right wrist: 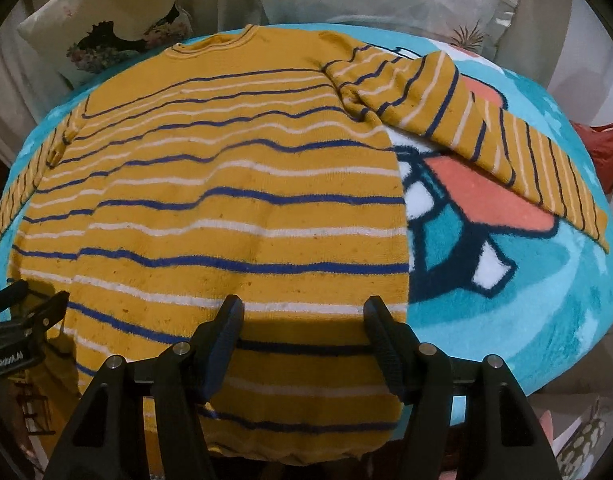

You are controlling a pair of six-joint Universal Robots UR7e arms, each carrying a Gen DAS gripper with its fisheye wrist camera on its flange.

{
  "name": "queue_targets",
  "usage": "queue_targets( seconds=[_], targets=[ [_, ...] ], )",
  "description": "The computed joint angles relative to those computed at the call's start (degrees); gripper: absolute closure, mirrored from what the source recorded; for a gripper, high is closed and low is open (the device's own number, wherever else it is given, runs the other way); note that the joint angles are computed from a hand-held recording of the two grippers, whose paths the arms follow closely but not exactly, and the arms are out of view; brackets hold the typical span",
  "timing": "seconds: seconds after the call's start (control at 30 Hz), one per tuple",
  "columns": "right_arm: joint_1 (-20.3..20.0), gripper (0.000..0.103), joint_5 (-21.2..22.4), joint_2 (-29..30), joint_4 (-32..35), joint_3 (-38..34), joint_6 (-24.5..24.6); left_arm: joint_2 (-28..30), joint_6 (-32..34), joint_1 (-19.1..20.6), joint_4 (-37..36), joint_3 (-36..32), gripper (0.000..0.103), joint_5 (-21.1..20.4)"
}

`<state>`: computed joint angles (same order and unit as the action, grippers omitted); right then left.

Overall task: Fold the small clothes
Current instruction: 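Grasp the sleeve cuff with the right gripper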

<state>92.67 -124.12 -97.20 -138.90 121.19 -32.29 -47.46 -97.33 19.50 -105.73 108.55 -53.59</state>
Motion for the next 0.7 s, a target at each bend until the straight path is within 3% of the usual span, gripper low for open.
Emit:
queue_targets(
  seconds=[0.5, 0.7],
  targets=[
    [0.77, 0.015, -1.33, 1.31, -2.15, 0.92, 2.35, -0.61, 2.71, -0.83, -1.85, 1.76, 0.000, 0.29],
    [0.24, 0.000, 0.58, 1.82, -1.40, 0.81, 2.58, -1.94, 2.68, -0.25, -2.53, 1.58, 0.000, -2.25]
  ],
)
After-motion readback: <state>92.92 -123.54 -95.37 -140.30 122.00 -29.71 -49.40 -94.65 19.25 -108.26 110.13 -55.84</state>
